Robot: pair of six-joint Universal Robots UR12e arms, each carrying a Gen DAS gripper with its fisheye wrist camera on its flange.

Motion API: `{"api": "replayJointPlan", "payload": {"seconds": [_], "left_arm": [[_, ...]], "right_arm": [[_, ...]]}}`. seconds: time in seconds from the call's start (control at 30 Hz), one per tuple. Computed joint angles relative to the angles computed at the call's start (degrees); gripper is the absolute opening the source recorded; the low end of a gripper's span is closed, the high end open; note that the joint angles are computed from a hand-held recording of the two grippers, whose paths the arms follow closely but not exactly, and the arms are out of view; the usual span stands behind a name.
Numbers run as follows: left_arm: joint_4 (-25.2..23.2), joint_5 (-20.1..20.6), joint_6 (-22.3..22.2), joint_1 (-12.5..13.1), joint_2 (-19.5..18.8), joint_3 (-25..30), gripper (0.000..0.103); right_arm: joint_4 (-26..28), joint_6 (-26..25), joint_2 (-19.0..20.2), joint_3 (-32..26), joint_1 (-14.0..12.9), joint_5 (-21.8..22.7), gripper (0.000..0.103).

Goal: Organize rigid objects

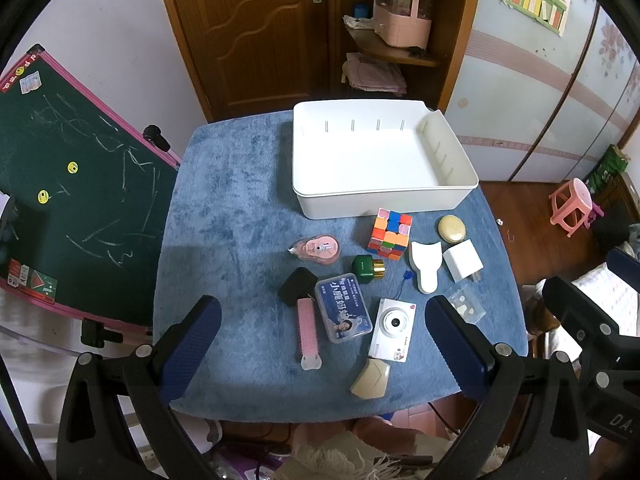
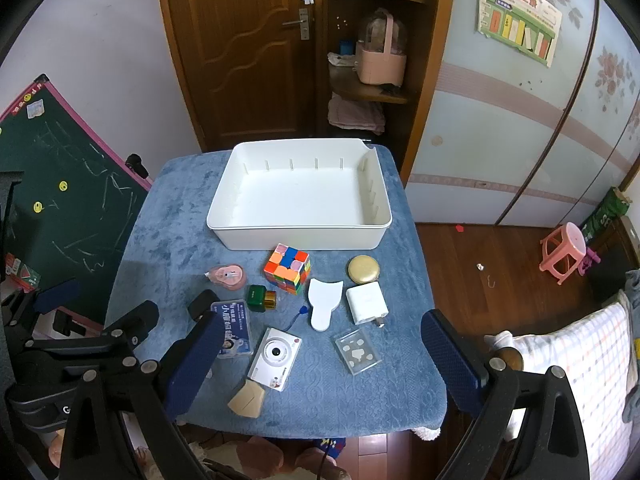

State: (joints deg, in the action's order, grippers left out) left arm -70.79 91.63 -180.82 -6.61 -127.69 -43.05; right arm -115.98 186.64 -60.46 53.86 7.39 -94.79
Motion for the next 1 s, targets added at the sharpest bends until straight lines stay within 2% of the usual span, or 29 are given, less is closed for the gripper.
{"api": "replayJointPlan", "payload": {"seconds": [1.0], "left_arm": [[-0.16, -0.02, 0.08, 0.00, -0.06, 0.17, 0.102]], "right_arm": [[-0.65, 0.32, -0.56, 0.91, 0.27, -0.11, 0.099]]}}
